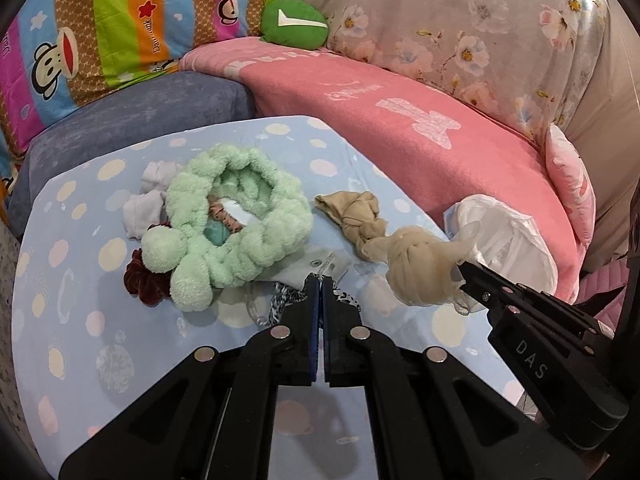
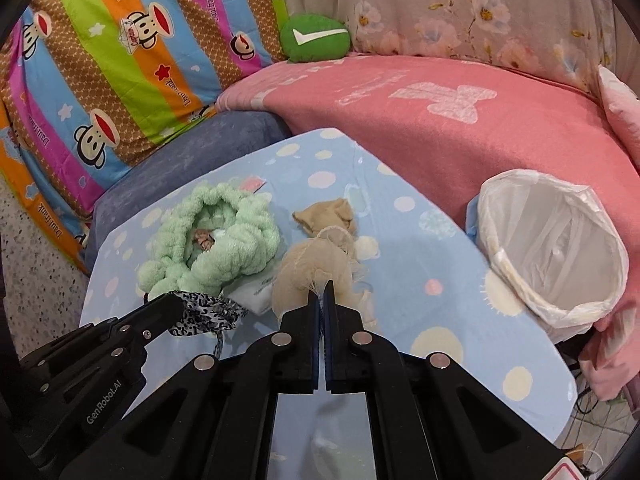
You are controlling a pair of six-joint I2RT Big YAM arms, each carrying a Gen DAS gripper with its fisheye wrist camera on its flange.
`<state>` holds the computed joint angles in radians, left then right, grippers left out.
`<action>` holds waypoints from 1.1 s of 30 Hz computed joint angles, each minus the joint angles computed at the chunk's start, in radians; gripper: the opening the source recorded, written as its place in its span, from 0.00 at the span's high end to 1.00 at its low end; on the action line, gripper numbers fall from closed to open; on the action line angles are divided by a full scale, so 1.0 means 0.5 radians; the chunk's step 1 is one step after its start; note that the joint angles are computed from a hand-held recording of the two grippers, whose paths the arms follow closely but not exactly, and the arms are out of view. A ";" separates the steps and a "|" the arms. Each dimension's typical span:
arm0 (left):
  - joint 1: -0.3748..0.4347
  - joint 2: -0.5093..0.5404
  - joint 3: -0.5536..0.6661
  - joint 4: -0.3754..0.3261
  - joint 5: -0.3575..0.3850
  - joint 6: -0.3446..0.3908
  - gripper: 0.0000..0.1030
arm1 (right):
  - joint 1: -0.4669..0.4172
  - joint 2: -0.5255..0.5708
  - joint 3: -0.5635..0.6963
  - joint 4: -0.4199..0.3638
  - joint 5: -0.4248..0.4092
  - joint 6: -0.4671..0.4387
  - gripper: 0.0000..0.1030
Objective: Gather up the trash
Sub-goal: 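Carry both held items over the white bin and open both grippers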
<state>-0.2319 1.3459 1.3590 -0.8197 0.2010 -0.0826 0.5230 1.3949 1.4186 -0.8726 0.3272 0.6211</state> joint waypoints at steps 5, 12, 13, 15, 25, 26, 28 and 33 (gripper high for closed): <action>-0.132 0.008 0.091 0.011 -0.033 -0.016 0.99 | -0.075 -0.149 -0.040 -0.023 0.087 -0.036 0.98; -0.340 0.096 0.253 0.014 -0.088 -0.036 0.99 | -0.235 -0.309 -0.101 -0.054 0.156 -0.100 0.98; -0.370 0.111 0.277 0.017 -0.102 -0.036 0.99 | -0.263 -0.328 -0.112 -0.055 0.157 -0.111 0.98; -0.433 0.152 0.336 0.022 -0.129 -0.034 0.99 | -0.325 -0.362 -0.130 -0.059 0.156 -0.133 0.98; -0.632 0.433 0.738 -0.035 -0.063 -0.059 0.99 | -0.670 -0.493 -0.268 -0.042 0.095 -0.222 0.98; -0.649 0.464 0.780 -0.037 -0.055 -0.059 0.99 | -0.698 -0.498 -0.279 -0.044 0.092 -0.222 0.98; -0.686 0.520 0.852 -0.031 -0.052 -0.051 0.99 | -0.769 -0.511 -0.310 -0.040 0.068 -0.237 0.98; -0.771 0.693 1.064 -0.075 0.008 -0.047 0.99 | -0.924 -0.502 -0.348 -0.048 0.001 -0.275 0.98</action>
